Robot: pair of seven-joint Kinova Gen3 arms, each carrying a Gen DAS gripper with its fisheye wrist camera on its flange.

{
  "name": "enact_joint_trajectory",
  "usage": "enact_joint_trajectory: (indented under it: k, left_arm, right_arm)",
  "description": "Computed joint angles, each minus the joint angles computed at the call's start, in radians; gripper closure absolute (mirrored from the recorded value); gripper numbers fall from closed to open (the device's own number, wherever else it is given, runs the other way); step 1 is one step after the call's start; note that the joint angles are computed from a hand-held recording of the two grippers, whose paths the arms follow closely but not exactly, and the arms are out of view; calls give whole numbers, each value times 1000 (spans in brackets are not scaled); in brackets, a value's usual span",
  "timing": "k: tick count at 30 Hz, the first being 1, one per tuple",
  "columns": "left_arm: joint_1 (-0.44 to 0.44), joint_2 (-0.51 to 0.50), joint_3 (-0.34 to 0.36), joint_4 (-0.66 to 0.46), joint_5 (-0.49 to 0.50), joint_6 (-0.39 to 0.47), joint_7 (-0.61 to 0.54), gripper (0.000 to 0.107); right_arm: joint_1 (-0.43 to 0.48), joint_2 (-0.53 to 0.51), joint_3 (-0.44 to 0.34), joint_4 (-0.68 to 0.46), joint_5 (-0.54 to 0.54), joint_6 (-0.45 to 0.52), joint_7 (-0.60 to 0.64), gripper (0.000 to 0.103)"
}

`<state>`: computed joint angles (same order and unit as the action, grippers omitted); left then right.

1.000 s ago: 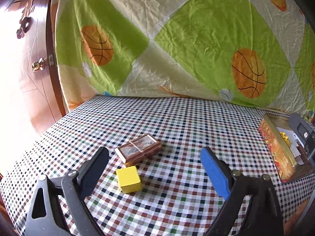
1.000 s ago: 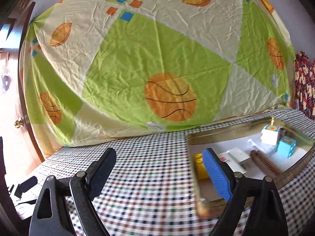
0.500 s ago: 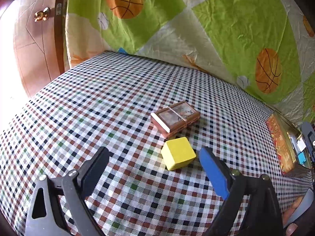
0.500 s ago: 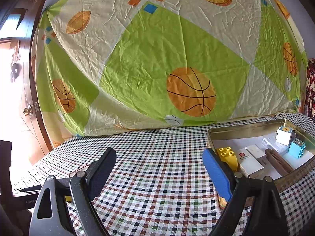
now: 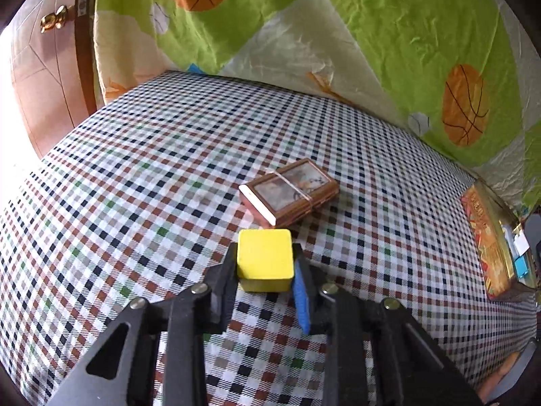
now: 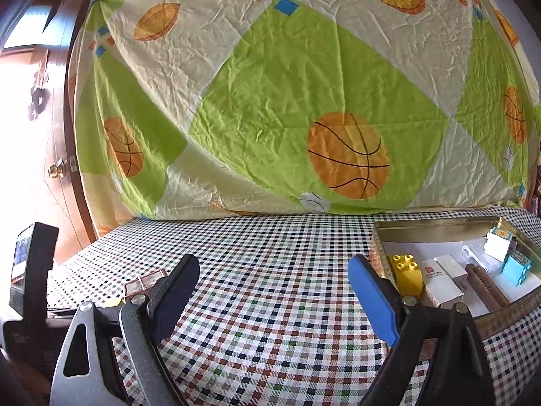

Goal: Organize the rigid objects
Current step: 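Grasp the yellow cube with left tool while right tool grasps picture bundle, then carry the yellow cube and picture bundle over the tin tray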

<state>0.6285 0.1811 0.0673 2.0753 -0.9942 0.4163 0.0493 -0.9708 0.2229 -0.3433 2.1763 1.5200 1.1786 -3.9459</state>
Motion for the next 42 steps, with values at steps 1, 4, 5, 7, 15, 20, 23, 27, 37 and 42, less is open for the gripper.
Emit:
enact_joint_trajectory:
  k: [1, 4, 5, 7, 15, 20, 23, 27, 37, 42]
  left_arm:
    - [23, -10, -18, 11, -29, 15, 38, 80]
    - [110, -34, -70, 19, -151, 124, 143, 80]
    - [105, -39, -57, 20, -187, 161, 167, 80]
    - [40, -60, -10, 21, -211, 189, 167, 80]
    - [-133, -29, 22, -6, -295, 194, 272, 80]
    - [-176, 20, 21, -25, -298, 162, 270, 80]
    - [-181, 16, 8, -25, -289, 143, 275, 80]
    - [-186, 22, 2, -39, -252, 122, 233, 80]
    - [-155, 39, -25, -54, -220, 101, 189, 80]
    - [-134, 46, -37, -48, -275, 105, 237, 80]
  right_arm:
    - [27, -4, -11, -8, 1, -35, 30, 12]
    - [166, -12, -88, -40, 2, -157, 121, 12]
    - [212, -11, -113, -60, -10, -198, 162, 12]
    - [305, 0, -167, -101, -39, -279, 243, 12]
    - [608, 174, -437, -288, -78, -451, 569, 12]
    - [669, 369, -616, -456, -87, -303, 772, 12]
    - [685, 455, -681, -544, -104, -266, 894, 12]
    - [647, 519, -683, -668, -170, -198, 1057, 12]
    - [607, 497, -545, -742, -389, -272, 1225, 16]
    - [617, 390, -455, -616, -431, -409, 1135, 22]
